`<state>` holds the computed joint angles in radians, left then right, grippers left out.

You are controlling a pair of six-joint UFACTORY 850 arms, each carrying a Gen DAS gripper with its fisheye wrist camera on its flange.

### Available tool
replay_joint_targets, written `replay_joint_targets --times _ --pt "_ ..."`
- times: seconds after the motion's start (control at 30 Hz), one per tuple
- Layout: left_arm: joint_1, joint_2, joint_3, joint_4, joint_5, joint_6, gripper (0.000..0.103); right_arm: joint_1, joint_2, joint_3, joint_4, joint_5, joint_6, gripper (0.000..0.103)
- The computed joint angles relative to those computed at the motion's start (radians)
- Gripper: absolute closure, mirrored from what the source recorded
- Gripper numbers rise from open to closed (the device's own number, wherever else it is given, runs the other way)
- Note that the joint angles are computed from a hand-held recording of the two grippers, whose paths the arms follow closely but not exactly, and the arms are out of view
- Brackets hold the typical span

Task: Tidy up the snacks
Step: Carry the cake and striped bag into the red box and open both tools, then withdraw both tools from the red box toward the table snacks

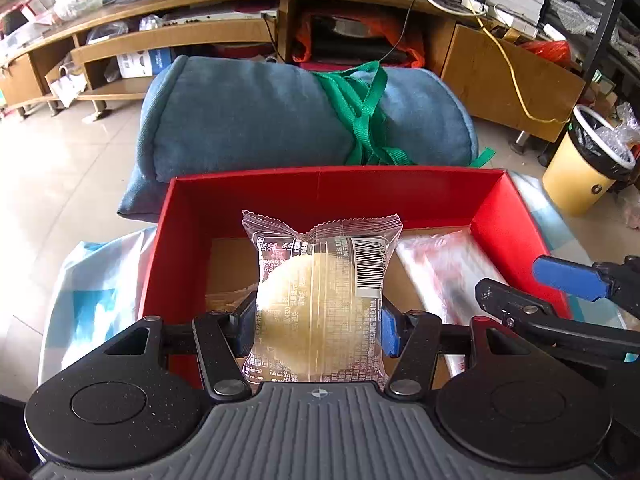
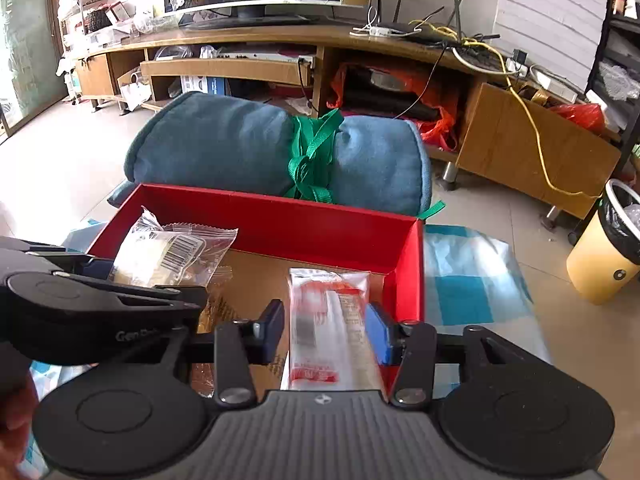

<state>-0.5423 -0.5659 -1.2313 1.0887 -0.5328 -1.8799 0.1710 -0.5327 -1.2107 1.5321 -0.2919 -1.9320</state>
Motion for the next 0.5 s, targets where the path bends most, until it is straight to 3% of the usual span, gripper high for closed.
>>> replay_joint_targets --times 0.2,0.33,0.5 --pt "0.006 -0.024 -0.014 -0.038 -0.002 0.052 0.037 0.009 -0.026 -0.019 -0.067 0.021 0.066 0.062" --pt "-0.005 -0.019 -0.013 0.005 -0.039 0.021 0.026 0.006 -0.022 -0.018 -0.047 0.023 0.055 0.062" --pt "-0.008 -0.017 -0.012 0.013 -0.041 0.010 0.023 0.001 -0.017 -0.013 -0.031 0.025 0.043 0.061"
